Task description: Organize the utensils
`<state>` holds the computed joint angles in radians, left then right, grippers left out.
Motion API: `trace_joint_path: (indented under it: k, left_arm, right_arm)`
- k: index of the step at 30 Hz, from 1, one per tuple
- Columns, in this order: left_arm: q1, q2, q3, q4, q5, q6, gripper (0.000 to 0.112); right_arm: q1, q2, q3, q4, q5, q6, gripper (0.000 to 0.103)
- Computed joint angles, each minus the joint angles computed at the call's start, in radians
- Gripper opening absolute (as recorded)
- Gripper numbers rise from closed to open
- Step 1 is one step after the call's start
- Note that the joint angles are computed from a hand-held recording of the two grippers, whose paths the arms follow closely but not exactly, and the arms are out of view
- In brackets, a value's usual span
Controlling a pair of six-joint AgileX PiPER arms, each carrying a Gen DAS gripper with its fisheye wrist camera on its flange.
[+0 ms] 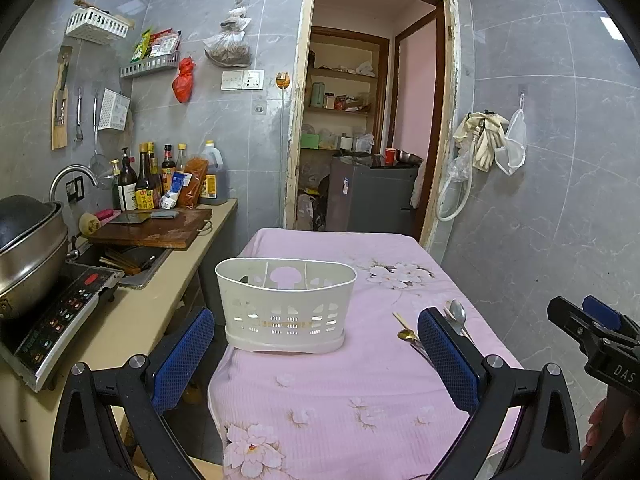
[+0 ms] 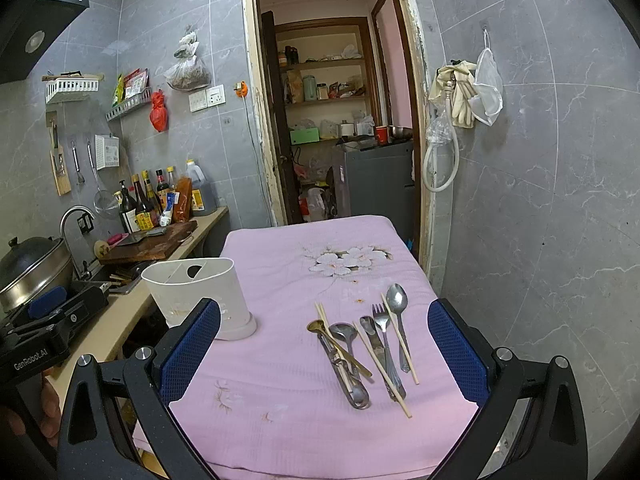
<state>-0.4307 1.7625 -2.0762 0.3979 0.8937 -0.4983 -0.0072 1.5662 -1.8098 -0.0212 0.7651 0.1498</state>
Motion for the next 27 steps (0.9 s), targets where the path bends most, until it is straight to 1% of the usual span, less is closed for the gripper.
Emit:
trace_joint_path:
  k: [5, 27]
  left_arm:
    - [0.001, -0.002, 0.003, -0.002, -0.003, 0.002, 0.103]
    - [-0.005, 0.001, -0.007, -0.005, 0.002, 0.01, 0.103]
  right_arm:
    - [0.008, -0.015, 0.025, -0.008, -0.012, 0.011, 0.102]
    - [0.005, -0.007, 0.01, -0.005, 0.001, 0.005, 0.102]
